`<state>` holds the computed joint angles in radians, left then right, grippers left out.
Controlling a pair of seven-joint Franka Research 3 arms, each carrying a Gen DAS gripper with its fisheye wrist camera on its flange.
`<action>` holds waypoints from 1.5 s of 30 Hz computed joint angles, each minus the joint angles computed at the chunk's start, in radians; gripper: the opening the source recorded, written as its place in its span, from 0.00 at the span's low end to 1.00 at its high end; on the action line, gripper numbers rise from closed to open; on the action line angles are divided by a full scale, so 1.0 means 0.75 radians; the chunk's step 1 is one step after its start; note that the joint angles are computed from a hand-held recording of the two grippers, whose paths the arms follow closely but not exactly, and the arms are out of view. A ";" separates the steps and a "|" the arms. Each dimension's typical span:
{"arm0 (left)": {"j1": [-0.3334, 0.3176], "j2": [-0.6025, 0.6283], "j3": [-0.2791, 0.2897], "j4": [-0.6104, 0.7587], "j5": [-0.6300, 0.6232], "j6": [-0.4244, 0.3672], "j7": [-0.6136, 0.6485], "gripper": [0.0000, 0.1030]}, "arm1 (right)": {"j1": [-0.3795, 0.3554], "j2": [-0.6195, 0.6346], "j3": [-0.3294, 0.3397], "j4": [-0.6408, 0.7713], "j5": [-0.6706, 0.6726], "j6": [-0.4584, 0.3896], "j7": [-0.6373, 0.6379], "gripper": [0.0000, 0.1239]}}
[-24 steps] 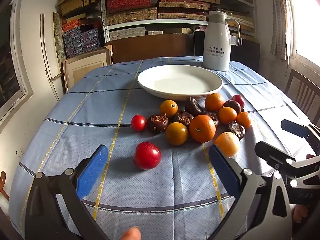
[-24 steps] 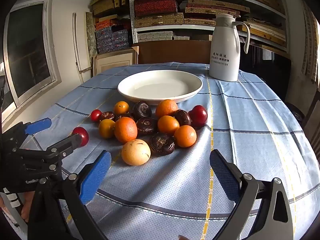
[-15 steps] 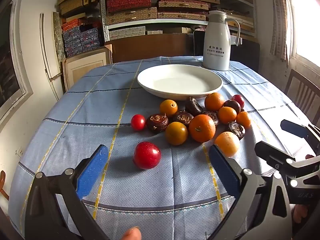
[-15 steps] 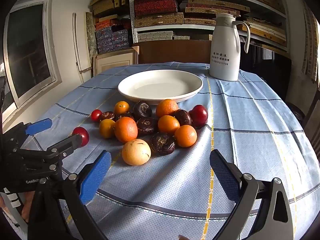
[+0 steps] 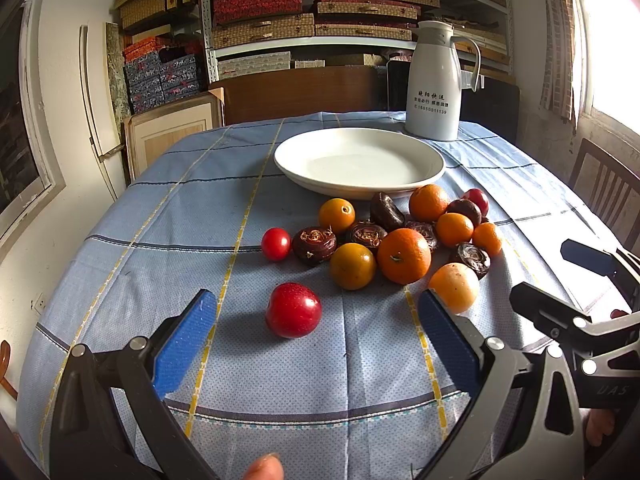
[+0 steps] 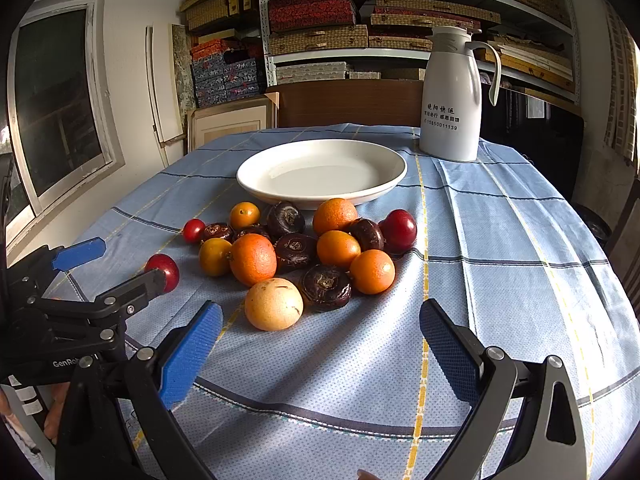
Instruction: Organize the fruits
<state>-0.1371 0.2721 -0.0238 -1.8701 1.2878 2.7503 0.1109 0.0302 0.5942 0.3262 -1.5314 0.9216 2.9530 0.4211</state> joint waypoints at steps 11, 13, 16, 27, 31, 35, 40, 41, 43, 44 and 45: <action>0.000 0.000 0.001 0.000 -0.004 0.001 0.003 0.96 | -0.004 0.000 0.004 -0.001 0.001 -0.001 -0.001 0.80; 0.000 0.000 0.001 0.000 -0.004 0.001 0.004 0.96 | -0.003 0.000 0.003 -0.001 0.001 -0.001 0.000 0.80; -0.001 0.000 0.001 -0.001 -0.005 0.000 0.004 0.96 | -0.003 0.000 0.002 0.000 0.001 -0.003 0.000 0.80; 0.000 0.001 0.001 0.000 -0.010 0.002 0.008 0.96 | -0.002 0.000 0.001 0.001 0.003 -0.006 0.001 0.80; -0.001 0.003 0.002 0.003 -0.012 0.002 0.010 0.96 | -0.002 0.001 0.000 0.002 0.003 -0.007 0.002 0.80; -0.001 0.006 0.003 0.006 -0.015 0.003 0.013 0.96 | -0.002 0.000 -0.001 0.002 0.002 -0.008 0.003 0.80; -0.001 0.010 0.005 0.010 -0.019 0.005 0.016 0.96 | -0.002 -0.001 -0.002 0.002 0.003 -0.011 0.004 0.80; -0.002 0.011 0.005 0.010 -0.020 0.005 0.017 0.96 | -0.002 -0.001 -0.002 0.002 0.003 -0.011 0.004 0.80; -0.002 0.012 0.006 0.011 -0.020 0.007 0.017 0.96 | -0.001 -0.002 -0.004 0.002 0.002 -0.013 0.006 0.80; -0.003 0.013 0.006 0.012 -0.020 0.006 0.017 0.96 | -0.001 -0.002 -0.005 0.002 0.002 -0.014 0.006 0.80; -0.003 0.014 0.007 0.013 -0.021 0.006 0.018 0.96 | 0.000 -0.002 -0.005 0.002 0.002 -0.014 0.006 0.80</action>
